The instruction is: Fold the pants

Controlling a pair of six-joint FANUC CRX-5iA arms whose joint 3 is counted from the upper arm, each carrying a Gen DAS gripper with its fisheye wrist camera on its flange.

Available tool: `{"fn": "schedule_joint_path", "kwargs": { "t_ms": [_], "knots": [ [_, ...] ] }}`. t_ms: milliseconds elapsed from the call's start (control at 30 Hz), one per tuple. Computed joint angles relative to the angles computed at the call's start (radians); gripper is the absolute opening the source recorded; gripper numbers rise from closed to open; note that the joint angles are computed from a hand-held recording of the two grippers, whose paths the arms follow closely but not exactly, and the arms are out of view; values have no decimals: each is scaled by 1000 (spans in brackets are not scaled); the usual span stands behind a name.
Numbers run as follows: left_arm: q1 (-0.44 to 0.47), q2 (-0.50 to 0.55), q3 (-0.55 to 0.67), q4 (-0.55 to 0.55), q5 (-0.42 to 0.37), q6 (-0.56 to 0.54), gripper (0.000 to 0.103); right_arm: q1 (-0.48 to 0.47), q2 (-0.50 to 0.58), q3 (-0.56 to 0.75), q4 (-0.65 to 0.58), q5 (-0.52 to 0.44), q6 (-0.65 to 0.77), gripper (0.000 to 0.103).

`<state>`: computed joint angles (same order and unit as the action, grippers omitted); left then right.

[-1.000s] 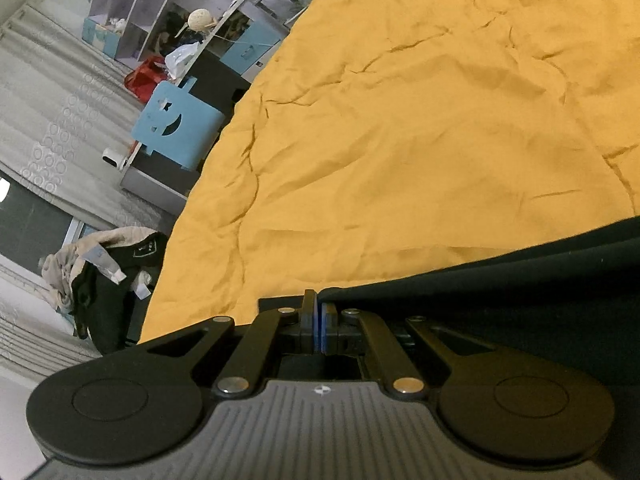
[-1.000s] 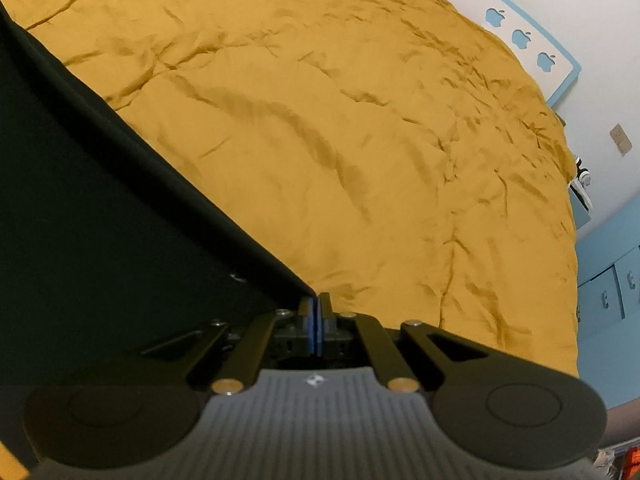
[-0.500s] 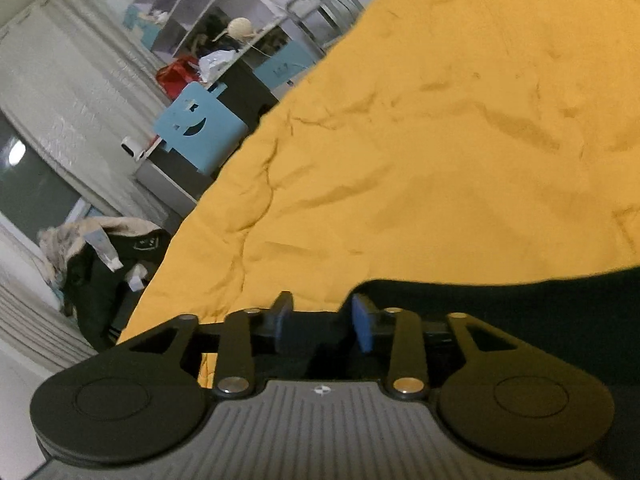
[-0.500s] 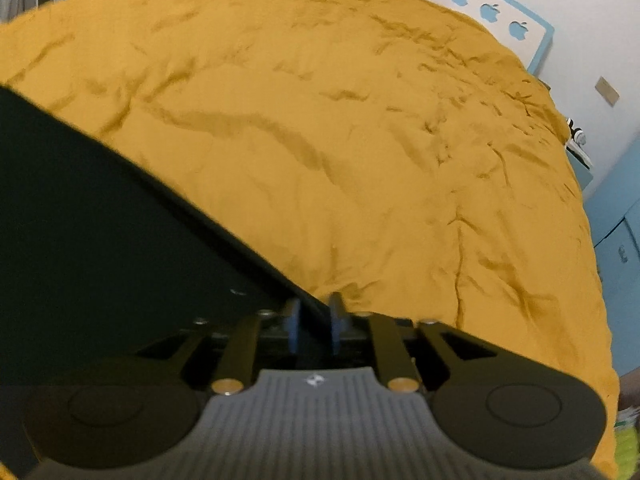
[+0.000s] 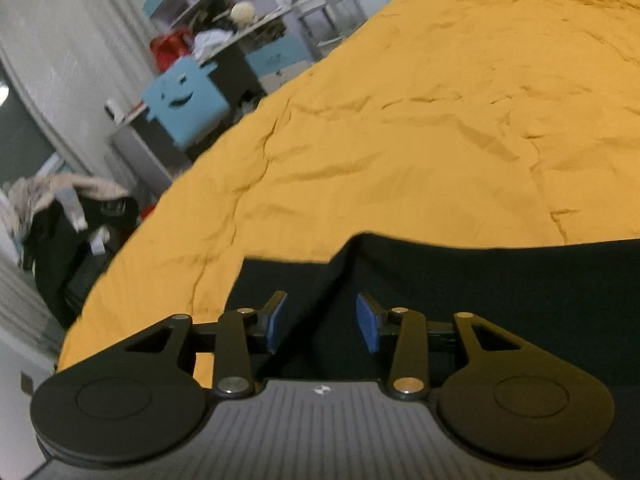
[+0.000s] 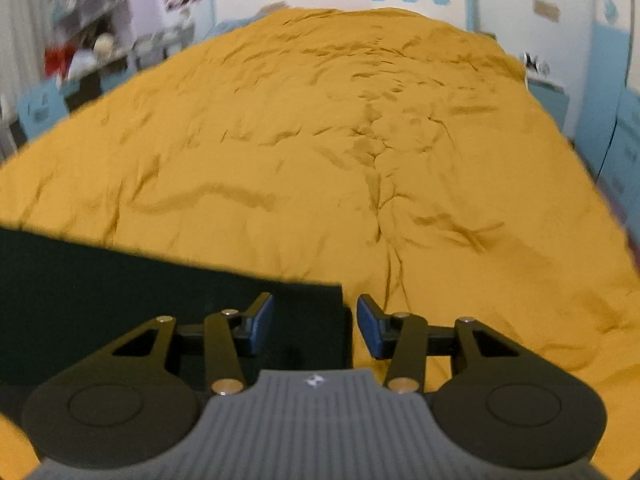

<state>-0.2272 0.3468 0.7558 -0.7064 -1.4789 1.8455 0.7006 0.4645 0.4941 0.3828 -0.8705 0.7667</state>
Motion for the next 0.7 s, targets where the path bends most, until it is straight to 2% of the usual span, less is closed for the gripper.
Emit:
{"fn": "schedule_joint_path", "kwargs": {
  "t_ms": [100, 200, 233, 333, 400, 533, 600, 700],
  "knots": [
    [-7, -1, 2, -11, -26, 2, 47, -36, 45, 64, -87, -5, 4, 41],
    [-4, -15, -8, 2, -33, 6, 49, -35, 136, 190, -77, -155, 31, 36],
    [-2, -24, -17, 11, -30, 12, 49, -28, 142, 189, -47, -169, 15, 36],
    [6, -63, -55, 68, -3, 36, 49, 1, 92, 97, 57, -124, -70, 36],
    [1, -102, -92, 118, 33, 47, 49, 38, 65, 59, 149, -161, -124, 37],
    [-33, -148, -113, 200, 44, 36, 49, 110, 1, 7, 210, -237, -177, 37],
    [-64, -162, -114, 242, 42, 58, 49, 148, -31, -20, 232, -292, -238, 44],
    [-98, -202, -159, 370, 91, 87, 49, 200, -132, -134, 230, -306, -413, 53]
  ]
}}
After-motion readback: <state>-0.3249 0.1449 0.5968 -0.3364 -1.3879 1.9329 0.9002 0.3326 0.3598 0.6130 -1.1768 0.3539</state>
